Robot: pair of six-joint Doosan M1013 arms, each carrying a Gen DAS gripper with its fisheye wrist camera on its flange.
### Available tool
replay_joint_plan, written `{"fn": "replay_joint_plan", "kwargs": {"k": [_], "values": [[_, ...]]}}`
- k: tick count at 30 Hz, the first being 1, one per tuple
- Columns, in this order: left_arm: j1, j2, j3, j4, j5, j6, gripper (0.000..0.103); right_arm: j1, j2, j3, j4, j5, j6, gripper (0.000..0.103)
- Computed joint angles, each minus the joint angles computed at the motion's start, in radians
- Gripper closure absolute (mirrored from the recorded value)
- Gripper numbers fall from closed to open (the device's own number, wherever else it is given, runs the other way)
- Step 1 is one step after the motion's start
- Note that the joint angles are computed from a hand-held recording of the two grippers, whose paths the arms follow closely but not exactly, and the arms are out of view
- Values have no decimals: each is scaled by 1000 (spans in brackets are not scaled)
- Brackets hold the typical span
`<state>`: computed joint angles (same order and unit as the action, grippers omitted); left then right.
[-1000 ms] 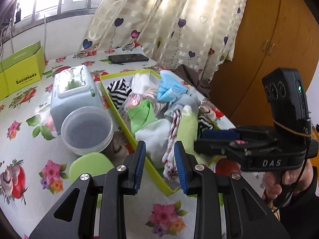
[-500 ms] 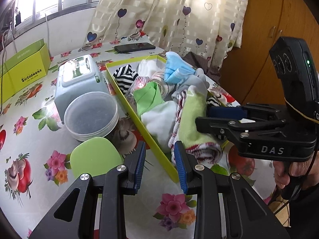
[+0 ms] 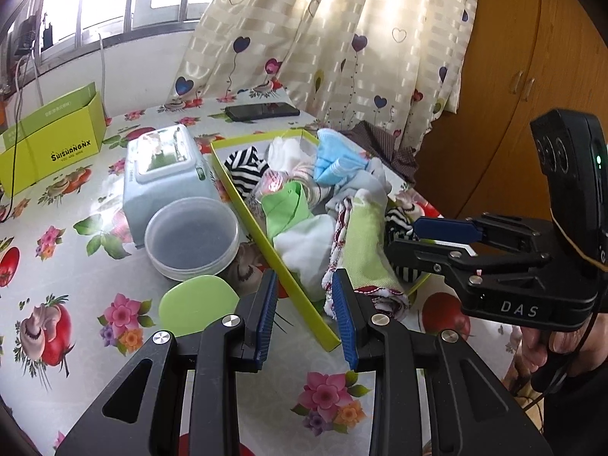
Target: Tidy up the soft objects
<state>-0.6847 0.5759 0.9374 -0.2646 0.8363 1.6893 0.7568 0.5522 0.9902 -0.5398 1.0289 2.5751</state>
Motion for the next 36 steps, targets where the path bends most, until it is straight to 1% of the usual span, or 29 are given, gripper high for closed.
{"fn": "replay_joint_plan", "kwargs": {"k": [7,11,17,18,21,30,34,36], "values": [[-1,-29,34,22,-32,-21,72,22,-9,-2,-49,34,20,57],[-1,-48,62,45,-53,-43,72,37,-9,-5,-74,59,31,48],[-4,-70,96,92,-66,-118,72,58,-11,-9,-107,86,42,45],[-8,-75,102,126,-65,-156,72,61,-11,-9,-112,90,45,45],[-14,-83,114,183,-63,-207,72,69,-11,-9,-118,100,48,45],[-8,-92,131,109,-45,-189,72,83,-4,-17,-111,122,36,45],[-11,-95,134,127,-43,-210,72,84,-4,-16,-114,123,38,45],[-9,-94,134,106,-39,-200,72,84,-4,-16,-114,123,37,45]]}}
